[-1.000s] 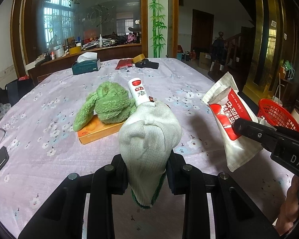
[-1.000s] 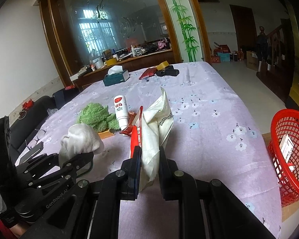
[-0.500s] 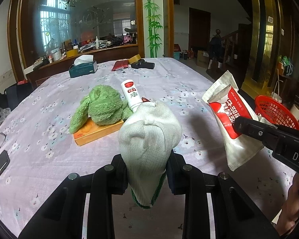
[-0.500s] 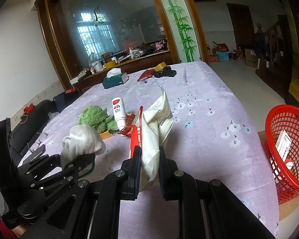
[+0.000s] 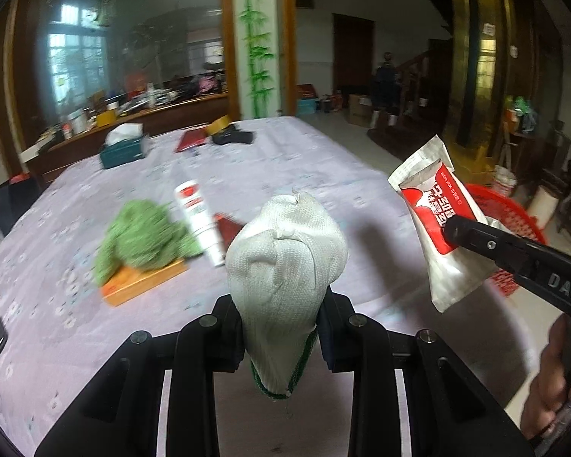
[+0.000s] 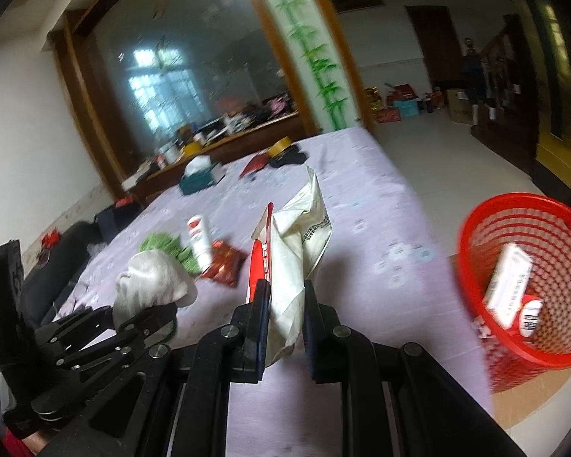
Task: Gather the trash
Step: 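Carry both items over the red basket and open both tools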
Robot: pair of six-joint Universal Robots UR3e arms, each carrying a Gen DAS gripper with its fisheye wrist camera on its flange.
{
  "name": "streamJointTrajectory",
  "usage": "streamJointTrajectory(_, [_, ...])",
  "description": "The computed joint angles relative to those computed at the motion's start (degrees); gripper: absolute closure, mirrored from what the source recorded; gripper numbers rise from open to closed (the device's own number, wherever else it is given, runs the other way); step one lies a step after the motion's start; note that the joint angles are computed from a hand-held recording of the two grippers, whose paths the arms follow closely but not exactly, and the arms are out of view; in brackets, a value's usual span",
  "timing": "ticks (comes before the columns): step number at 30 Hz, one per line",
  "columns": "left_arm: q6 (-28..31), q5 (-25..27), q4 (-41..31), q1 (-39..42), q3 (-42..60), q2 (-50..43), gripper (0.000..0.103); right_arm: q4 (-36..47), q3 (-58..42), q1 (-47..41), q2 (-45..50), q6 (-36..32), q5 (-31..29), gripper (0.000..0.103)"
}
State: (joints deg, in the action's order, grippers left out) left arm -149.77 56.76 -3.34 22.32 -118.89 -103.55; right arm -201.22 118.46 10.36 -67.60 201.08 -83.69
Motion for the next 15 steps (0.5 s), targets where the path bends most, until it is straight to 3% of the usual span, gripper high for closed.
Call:
streamJointTrajectory(9, [-0.6, -2.7, -13.5, -11.2, 11.7, -0.4, 0.075, -6.1, 17.5, -15.0, -13.5, 1.8, 1.2, 0.086])
streamJointTrajectory(15, [-4.0, -1.4, -20.1, -21.6, 23.4, -7.3, 0.075, -5.7, 25.9, -28.7, -19.8, 0.8, 7.0, 0.086])
